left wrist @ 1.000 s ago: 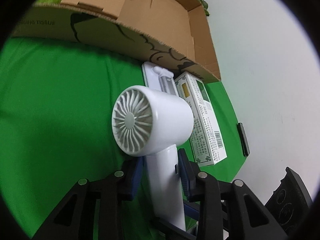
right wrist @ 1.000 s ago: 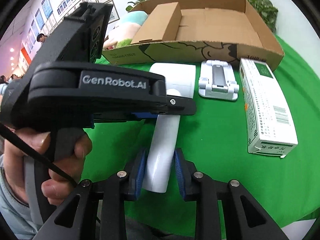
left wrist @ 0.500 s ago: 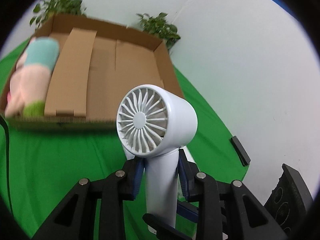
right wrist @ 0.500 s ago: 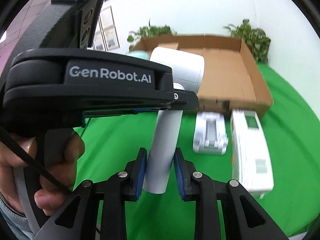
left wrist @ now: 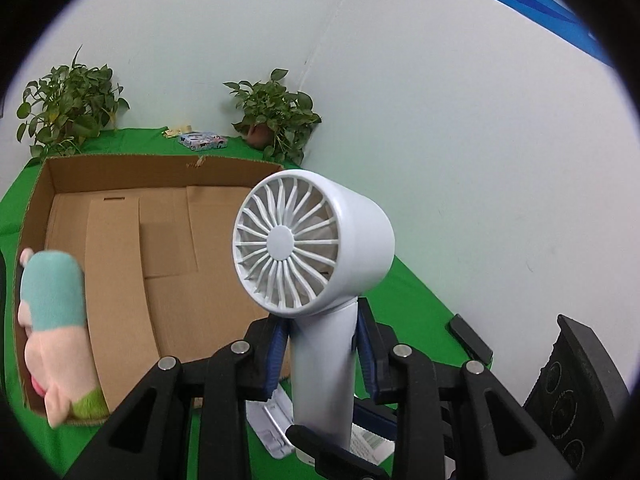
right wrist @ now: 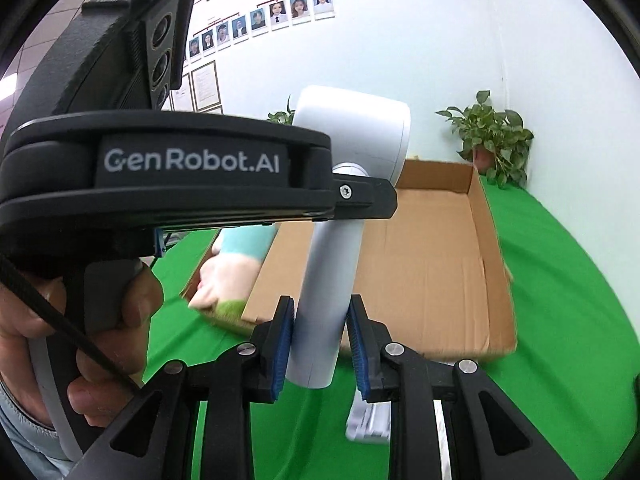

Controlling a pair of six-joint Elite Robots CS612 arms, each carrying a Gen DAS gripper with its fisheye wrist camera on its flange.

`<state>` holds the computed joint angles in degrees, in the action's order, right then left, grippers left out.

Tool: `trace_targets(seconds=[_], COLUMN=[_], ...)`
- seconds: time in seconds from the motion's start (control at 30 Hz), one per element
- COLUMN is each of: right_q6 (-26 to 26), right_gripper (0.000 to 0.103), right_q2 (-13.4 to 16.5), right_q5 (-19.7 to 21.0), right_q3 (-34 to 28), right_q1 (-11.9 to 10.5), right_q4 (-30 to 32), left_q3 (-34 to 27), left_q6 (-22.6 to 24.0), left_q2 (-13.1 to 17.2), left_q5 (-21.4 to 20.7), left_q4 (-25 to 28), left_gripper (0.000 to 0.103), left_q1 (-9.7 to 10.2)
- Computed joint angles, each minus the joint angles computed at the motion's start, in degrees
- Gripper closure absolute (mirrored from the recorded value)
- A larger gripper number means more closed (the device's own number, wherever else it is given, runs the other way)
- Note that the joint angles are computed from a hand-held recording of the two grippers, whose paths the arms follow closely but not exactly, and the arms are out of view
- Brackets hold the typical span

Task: Organize objects
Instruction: 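Carry the hair dryer with the right gripper and lower it into the box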

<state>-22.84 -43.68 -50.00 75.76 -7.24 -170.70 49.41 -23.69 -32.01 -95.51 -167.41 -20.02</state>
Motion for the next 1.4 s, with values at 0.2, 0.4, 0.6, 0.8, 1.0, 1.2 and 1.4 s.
trace_targets(seconds=[0.2, 0.4, 0.6, 0.8, 1.0, 1.2, 1.4], right_q6=[-0.79, -2.60, -2.73, -1.78, -0.99, 1.41, 2.55], right_gripper=[0.078, 0.078, 0.078, 0.079, 0.080, 0.081, 0.082], right_q2=[1.82, 5.59, 11.33, 16.43, 20.98, 23.26, 23.40], right_q5=[-1.28, -2.47, -0.56, -1.52, -0.82, -0.13, -1.81], right_q3=[-6.16, -14.22, -24.32, -32.29, -38.91, -41.93, -42.02], right_q1=[1.06, 2.58, 3.19, 3.81, 4.24, 4.47, 5.01], right_q4=[6.30, 15.99, 26.79, 34.40, 41.50, 44.50, 44.68], left_q3=[-6.52, -12.04, -19.86, -29.99, -39.06, -41.57, -34.07], left_q6=[-1.59, -2.90, -4.08, -5.31, -6.46, -6.52, -7.01], left_q2=[3.25, 5.93, 10.68, 16.91, 22.03, 23.31, 18.94], left_q5=[-1.56, -1.21, -2.29, -2.79, -2.20, -1.01, -0.52], left_q4=[4.06, 11.20, 17.05, 25.17, 34.98, 39.66, 40.24], left_gripper=[0.073, 0.073, 0.073, 0.073, 0.073, 0.073, 0.073], left_q1=[1.26, 2.05, 3.07, 3.69, 3.80, 3.35, 2.85])
